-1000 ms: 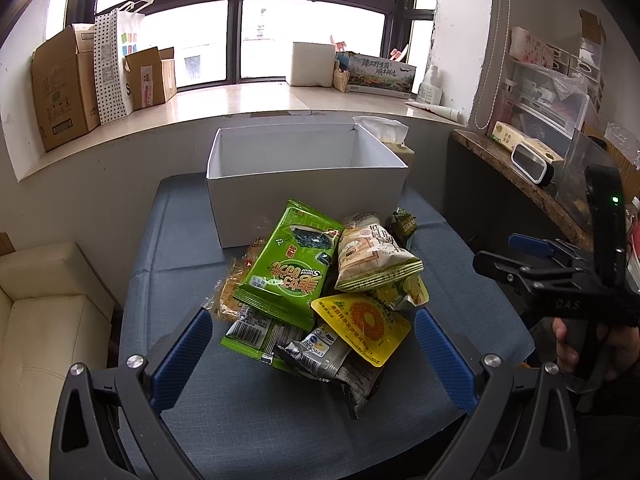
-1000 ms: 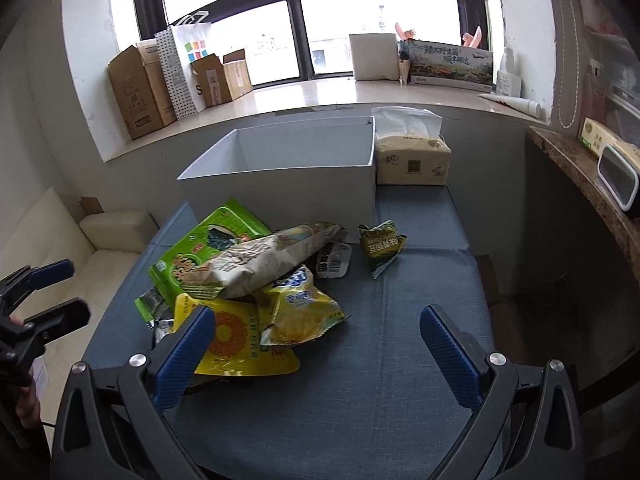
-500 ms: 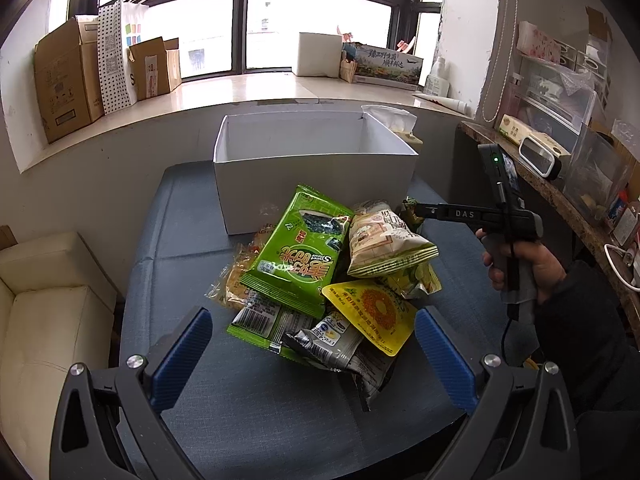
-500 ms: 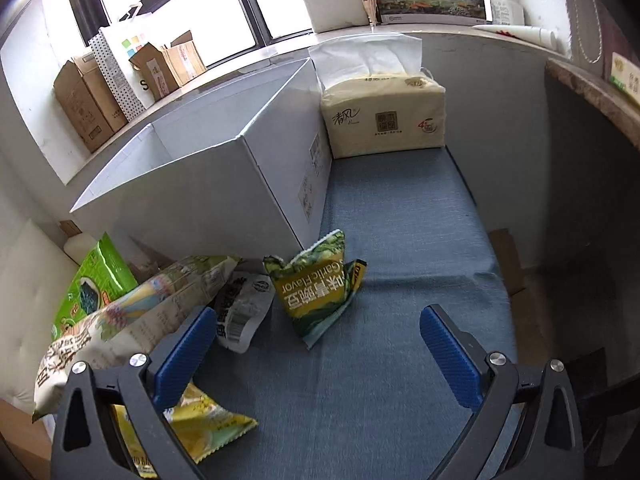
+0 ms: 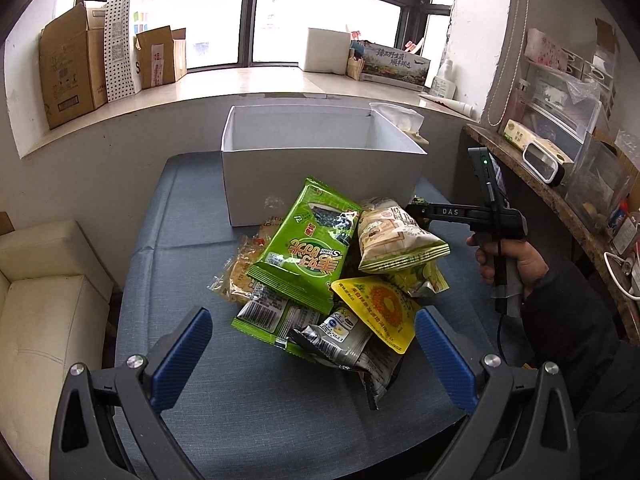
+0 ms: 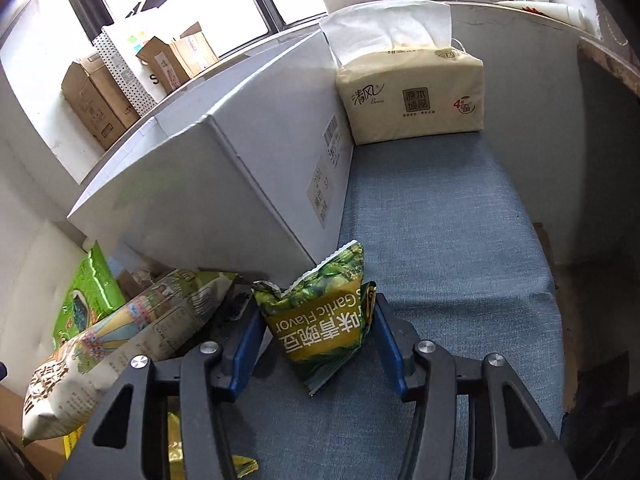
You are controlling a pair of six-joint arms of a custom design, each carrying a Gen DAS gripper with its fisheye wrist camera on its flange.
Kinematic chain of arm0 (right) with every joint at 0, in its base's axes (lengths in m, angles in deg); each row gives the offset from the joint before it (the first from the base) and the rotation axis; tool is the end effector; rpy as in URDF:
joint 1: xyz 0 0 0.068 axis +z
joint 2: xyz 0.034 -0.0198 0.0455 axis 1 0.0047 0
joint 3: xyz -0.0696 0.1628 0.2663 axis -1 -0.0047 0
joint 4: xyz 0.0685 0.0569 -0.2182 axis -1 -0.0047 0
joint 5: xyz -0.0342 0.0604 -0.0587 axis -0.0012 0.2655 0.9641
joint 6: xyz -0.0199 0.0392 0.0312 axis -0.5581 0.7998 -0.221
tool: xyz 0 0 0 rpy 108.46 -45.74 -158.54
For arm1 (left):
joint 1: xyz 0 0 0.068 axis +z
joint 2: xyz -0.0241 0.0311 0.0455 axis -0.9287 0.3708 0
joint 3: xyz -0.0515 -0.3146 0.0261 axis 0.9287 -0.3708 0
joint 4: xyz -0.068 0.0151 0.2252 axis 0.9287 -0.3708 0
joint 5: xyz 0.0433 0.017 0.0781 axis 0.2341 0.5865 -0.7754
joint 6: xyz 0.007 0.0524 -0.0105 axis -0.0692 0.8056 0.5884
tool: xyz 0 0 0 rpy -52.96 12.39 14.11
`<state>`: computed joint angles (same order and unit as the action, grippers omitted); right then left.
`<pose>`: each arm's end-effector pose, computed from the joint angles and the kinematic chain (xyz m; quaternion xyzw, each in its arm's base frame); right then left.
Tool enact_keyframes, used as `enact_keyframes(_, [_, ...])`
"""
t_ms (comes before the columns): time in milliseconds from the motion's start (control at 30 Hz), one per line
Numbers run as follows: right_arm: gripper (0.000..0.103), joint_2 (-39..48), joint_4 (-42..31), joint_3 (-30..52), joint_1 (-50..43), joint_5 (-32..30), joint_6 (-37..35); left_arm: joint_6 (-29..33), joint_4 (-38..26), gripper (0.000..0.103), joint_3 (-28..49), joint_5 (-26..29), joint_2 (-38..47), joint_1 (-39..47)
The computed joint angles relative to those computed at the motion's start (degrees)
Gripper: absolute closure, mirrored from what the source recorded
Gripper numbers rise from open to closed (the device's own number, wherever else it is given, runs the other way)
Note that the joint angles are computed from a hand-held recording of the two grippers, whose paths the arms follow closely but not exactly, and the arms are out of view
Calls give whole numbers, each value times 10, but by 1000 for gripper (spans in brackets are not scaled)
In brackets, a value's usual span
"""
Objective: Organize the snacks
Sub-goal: 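Reach the right gripper to the green garlic-flavour pea bag and grasp it, then carry the pea bag into the box while the left gripper drops a cream bag in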
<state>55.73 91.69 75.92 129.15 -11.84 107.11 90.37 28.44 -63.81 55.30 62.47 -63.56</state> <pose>0.1901 0.1391 0.0888 0.1915 0.9125 0.1105 0.3442 0.1423 -0.0084 0.1889 0.2959 0.8755 -0.1855 0.3340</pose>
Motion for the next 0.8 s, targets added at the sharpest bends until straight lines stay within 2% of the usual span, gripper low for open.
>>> enact_keyframes(100, [48,-34,-42,-4,39,37,30,-6,11,0,0,-4,9,-10])
enact_keyframes(233, [48,-103,-107,-17,132,116,106,-21,38,0,-1,-18,23,-37])
enact_keyframes(400, [48,-176,-329,42,288,221,257,-55,49,0,14,-46,31,-127])
enact_keyframes(600, [48,-194,-573,128,436,297,483,-175,120,0,49,-111,118,-287])
enact_keyframes(667, [48,-186,-644,151,471,308,559,-215,150,0,59,-131,158,-324])
enact_keyframes(800, [48,-172,-725,170,524,327,670,-279,173,0,97,-152,246,-365])
